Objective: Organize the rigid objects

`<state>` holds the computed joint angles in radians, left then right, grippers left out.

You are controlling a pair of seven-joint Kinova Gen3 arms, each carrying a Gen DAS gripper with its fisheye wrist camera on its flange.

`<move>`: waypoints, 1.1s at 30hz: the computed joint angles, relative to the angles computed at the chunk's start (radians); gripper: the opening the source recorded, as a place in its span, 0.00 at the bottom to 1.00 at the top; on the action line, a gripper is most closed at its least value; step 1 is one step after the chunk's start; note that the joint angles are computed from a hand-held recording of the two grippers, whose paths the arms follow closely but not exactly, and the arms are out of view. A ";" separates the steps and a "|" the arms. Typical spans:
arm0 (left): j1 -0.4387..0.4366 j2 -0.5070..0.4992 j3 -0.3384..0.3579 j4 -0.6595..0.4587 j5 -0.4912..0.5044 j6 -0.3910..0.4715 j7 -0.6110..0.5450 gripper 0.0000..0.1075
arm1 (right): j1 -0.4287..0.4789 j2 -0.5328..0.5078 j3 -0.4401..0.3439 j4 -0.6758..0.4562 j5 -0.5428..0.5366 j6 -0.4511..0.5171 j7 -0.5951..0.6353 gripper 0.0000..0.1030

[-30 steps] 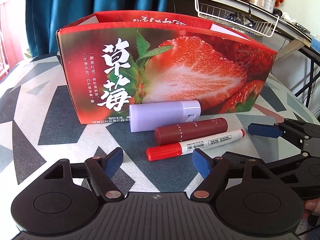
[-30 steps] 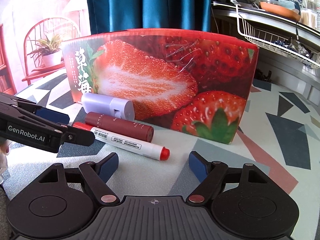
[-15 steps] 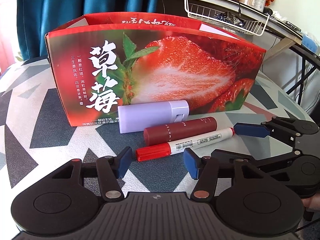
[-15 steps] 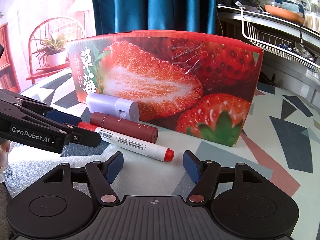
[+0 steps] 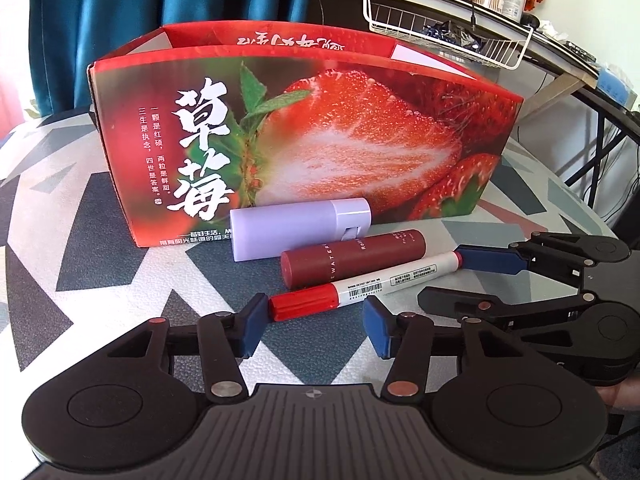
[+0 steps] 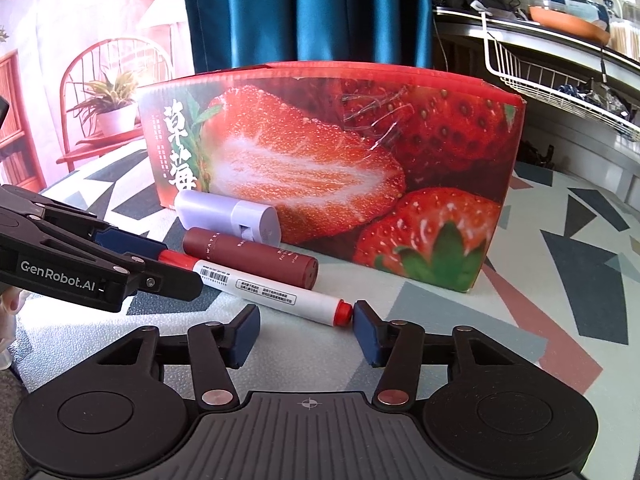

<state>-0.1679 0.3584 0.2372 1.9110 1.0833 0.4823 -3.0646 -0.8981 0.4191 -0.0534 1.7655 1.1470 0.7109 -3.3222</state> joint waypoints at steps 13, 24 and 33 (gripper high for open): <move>-0.013 -0.026 -0.019 0.016 -0.037 -0.005 0.022 0.41 | -0.022 0.007 -0.009 -0.054 -0.080 0.056 0.125 0.27; -0.017 -0.046 -0.041 0.020 -0.086 0.037 0.063 0.41 | -0.035 0.005 -0.016 -0.083 -0.157 0.086 0.226 0.27; -0.015 -0.056 -0.052 0.020 -0.116 0.056 0.089 0.41 | -0.046 -0.001 -0.009 -0.083 -0.163 0.089 0.233 0.27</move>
